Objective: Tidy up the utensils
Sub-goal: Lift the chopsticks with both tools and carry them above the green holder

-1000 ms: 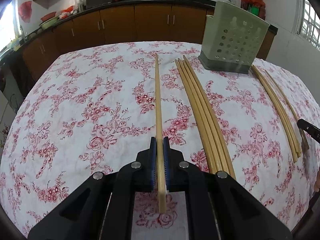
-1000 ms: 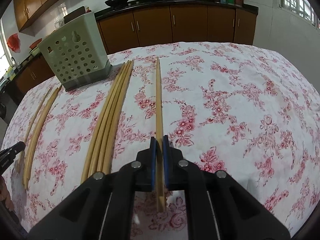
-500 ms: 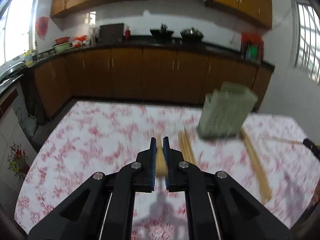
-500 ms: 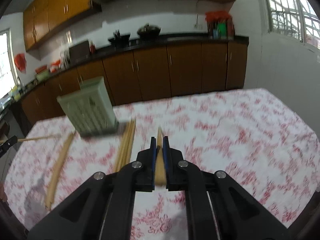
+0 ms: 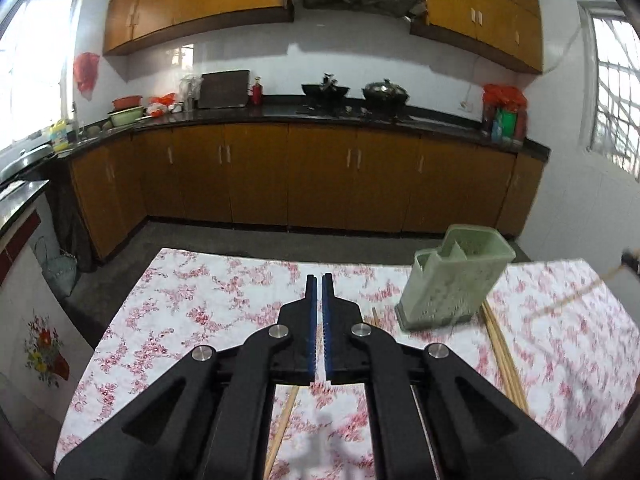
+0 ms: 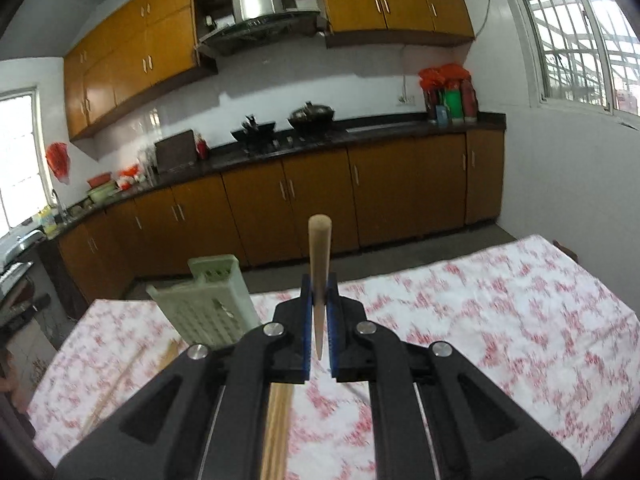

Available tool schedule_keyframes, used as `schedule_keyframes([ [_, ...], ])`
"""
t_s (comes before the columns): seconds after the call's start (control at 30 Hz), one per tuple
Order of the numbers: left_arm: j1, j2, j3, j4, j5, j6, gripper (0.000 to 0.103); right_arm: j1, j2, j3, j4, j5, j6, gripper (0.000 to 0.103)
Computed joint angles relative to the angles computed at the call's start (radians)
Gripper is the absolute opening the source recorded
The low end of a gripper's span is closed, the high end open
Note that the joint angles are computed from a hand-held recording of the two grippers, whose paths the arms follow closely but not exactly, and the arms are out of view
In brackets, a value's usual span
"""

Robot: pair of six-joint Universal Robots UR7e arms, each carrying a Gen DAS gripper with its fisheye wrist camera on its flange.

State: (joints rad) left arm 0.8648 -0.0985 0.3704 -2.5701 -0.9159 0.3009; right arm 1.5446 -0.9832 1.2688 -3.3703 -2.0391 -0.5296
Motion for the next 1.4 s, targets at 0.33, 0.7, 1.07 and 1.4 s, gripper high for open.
schedule_keyframes([
  [0.33, 0.053, -0.194, 0.448, 0.021, 0.048, -0.108, 0.004, 0.008, -0.014, 0.056, -0.020, -0.006, -0.015, 0.008],
  [0.7, 0.081, -0.243, 0.566, 0.029, 0.037, -0.139, 0.013, 0.003, -0.024, 0.064, -0.009, -0.020, 0.002, 0.008],
  [1.07, 0.080, -0.256, 0.613, -0.001, 0.034, -0.164, 0.011, 0.003, -0.031, 0.076, -0.015, -0.023, 0.008, 0.008],
  [1.4, 0.085, -0.281, 0.644, -0.038, 0.038, -0.087, 0.028, 0.002, -0.038, 0.085, -0.006, -0.020, 0.016, 0.008],
])
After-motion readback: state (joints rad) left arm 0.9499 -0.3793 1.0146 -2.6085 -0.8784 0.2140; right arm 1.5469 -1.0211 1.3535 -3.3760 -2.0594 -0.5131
